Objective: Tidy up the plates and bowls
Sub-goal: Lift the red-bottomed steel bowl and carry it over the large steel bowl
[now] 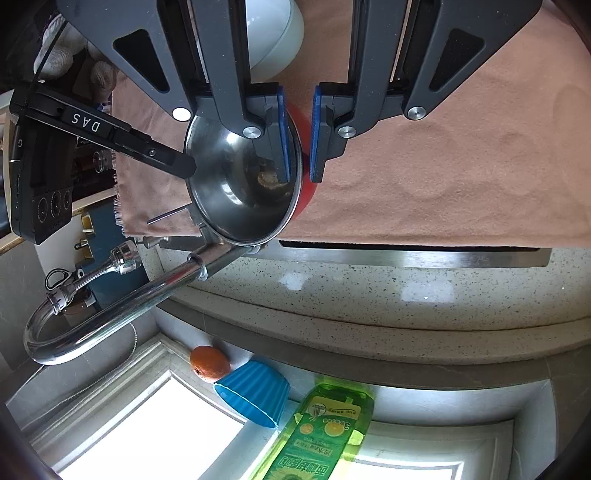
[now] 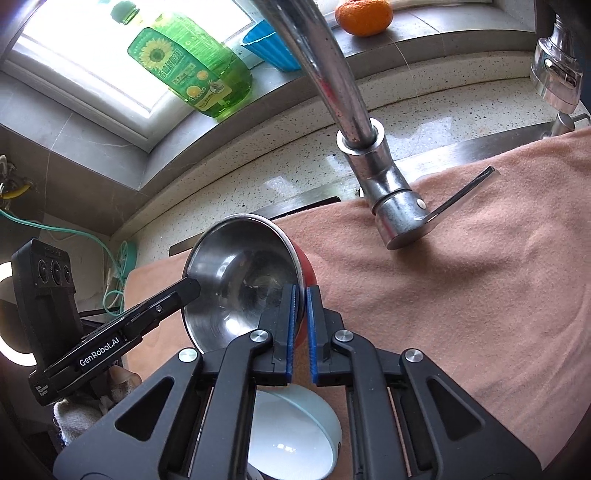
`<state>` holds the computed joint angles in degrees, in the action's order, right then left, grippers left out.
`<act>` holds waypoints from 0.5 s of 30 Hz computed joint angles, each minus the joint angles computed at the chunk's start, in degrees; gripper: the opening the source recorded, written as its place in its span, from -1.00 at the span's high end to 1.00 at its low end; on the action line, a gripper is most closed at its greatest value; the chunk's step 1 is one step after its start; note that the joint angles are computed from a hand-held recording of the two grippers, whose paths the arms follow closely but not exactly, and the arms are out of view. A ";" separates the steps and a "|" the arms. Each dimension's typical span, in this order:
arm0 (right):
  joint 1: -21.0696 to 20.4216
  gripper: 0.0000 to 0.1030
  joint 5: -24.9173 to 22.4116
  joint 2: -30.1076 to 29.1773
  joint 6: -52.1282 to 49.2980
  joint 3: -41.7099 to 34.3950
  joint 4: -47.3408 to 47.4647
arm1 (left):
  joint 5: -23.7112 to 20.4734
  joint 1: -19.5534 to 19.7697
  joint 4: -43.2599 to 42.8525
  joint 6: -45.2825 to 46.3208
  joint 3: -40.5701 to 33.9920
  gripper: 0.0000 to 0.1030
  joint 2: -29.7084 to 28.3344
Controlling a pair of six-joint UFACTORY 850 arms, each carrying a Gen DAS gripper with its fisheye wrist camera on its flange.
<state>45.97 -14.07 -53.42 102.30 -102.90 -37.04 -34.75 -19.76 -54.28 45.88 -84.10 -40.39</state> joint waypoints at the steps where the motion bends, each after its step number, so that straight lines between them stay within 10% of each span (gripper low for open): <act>1: 0.34 0.89 -0.28 0.06 -0.45 -0.35 0.10 | 0.07 0.27 -0.39 0.60 0.74 0.83 0.67; 15: 5.95 0.89 -6.46 -4.11 -15.24 -13.54 8.53 | 2.74 6.82 -7.20 11.57 15.51 0.83 14.61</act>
<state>51.92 -20.53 -57.53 87.06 -116.44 -28.51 -32.01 -12.93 -61.49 57.44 -68.58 -25.78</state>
